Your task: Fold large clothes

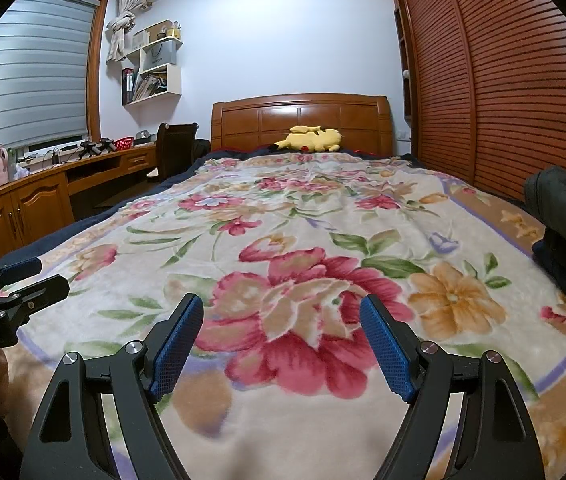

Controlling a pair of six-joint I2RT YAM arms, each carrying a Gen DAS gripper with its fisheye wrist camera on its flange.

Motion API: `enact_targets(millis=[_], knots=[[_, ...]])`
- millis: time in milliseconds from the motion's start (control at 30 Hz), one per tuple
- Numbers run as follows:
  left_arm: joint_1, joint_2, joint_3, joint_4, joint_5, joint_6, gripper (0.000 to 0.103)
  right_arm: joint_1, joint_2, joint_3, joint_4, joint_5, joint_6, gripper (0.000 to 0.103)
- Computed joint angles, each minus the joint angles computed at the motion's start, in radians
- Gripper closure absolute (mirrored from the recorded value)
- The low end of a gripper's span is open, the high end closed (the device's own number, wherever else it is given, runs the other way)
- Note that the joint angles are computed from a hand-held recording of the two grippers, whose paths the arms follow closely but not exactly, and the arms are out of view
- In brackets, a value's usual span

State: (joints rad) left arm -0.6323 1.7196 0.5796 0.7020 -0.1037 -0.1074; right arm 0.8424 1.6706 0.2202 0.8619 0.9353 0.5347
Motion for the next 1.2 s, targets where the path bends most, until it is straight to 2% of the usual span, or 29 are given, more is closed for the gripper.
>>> enact_targets(millis=[1200], knots=[[-0.002,-0.002,-0.004,0.003,-0.001,0.000,0.001,-0.003,0.007,0.001,0.012,0.003,0.003,0.021]])
